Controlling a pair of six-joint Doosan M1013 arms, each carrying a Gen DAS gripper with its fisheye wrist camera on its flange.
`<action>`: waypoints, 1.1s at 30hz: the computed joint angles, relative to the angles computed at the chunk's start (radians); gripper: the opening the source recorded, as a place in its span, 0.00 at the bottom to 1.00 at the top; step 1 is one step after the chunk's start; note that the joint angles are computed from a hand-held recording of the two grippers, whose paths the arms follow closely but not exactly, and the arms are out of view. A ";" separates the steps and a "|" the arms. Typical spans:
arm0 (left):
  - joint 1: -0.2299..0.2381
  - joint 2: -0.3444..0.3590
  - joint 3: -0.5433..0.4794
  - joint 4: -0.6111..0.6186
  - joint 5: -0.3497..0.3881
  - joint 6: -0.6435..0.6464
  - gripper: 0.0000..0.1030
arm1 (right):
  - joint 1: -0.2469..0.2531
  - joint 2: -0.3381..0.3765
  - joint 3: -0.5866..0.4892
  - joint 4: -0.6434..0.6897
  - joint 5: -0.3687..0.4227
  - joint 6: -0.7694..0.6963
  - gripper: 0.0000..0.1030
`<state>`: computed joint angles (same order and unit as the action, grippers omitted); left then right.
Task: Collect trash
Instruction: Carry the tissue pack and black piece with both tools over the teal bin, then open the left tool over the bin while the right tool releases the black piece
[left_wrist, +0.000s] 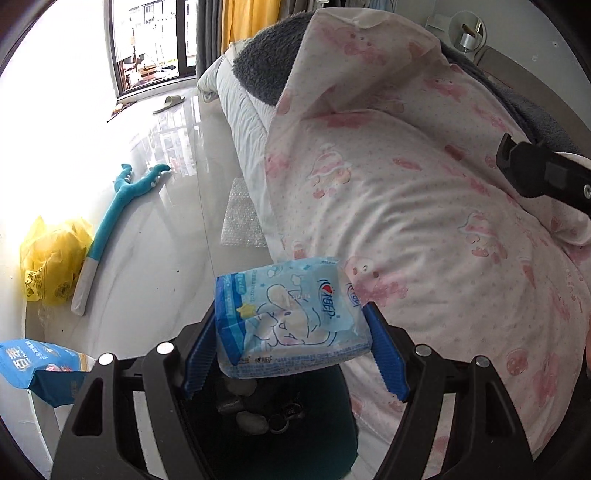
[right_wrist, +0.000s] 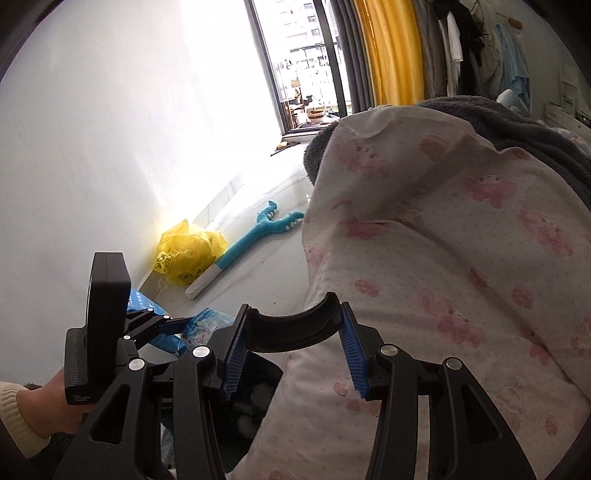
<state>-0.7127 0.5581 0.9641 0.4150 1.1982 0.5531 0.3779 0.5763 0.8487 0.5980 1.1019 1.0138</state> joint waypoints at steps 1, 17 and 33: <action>0.003 -0.008 0.014 -0.014 -0.006 -0.004 0.75 | 0.007 0.003 -0.003 -0.002 0.005 -0.002 0.47; 0.052 -0.080 0.163 -0.258 -0.019 0.025 0.81 | 0.083 0.032 -0.031 -0.034 0.058 0.006 0.47; 0.053 -0.193 0.298 -0.161 -0.034 -0.102 0.83 | 0.141 0.086 -0.067 -0.111 0.153 0.080 0.47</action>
